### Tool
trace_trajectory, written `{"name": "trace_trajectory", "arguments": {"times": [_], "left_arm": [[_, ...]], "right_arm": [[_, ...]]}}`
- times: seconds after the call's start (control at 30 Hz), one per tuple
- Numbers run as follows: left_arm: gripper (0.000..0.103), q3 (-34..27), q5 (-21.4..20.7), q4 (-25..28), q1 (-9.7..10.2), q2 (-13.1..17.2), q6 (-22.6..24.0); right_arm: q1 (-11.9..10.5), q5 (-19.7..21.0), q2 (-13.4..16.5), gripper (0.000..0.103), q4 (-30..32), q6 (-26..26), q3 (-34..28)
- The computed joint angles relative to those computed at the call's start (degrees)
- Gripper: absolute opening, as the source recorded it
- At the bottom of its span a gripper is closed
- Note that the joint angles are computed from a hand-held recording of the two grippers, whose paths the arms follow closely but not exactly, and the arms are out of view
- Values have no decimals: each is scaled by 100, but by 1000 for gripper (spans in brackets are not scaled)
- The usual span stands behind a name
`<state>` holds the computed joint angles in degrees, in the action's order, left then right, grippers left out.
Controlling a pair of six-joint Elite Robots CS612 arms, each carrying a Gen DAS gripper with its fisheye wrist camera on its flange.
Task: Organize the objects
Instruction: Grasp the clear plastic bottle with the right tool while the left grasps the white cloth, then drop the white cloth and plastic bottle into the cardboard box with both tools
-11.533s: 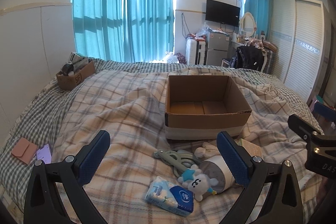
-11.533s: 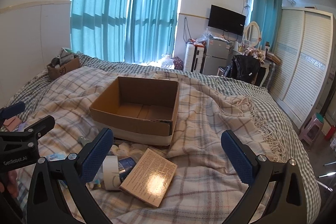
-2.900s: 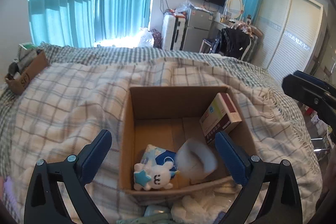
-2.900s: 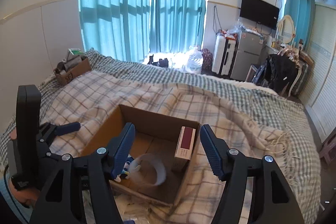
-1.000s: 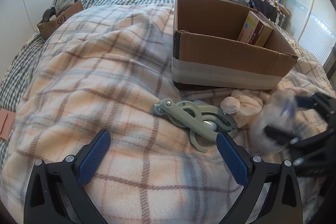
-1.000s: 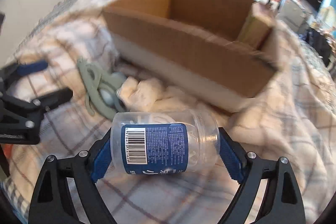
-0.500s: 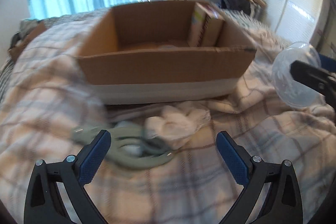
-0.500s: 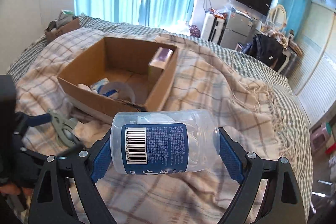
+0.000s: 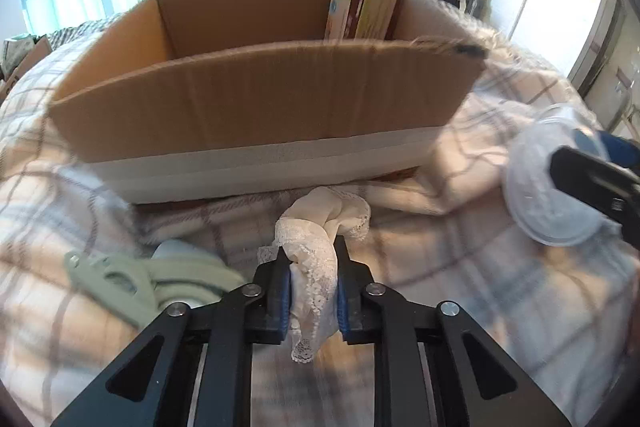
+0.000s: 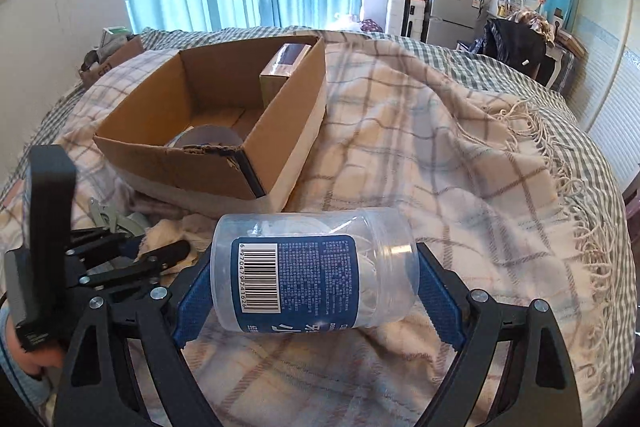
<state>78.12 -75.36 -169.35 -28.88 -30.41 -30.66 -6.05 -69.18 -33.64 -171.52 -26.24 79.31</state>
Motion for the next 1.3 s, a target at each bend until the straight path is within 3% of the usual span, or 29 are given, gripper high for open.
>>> {"name": "trace_trajectory", "arguments": {"times": [0.37,0.67,0.83,1.0,1.1,1.3], "left_arm": [[16,964,311,-1011,-113,-694,-119],[16,1325,730,-1674,-131,-1087,342],[16,1214,736,-1721,0,-1095,492],[16,1079,705,-1864,143,-1048,594],[16,879,598,-1914,259,-942,660],[16,209,389,-1501,477,-583,733]], "right_arm": [[-9,48,-427,89,-762,-20,586],[55,164,-802,89,-1341,17,912],[193,206,-810,89,-1389,-110,795],[339,144,-700,89,-1261,203,451],[413,157,-584,89,-1028,292,144],[546,78,-223,89,-683,415,-551]]}}
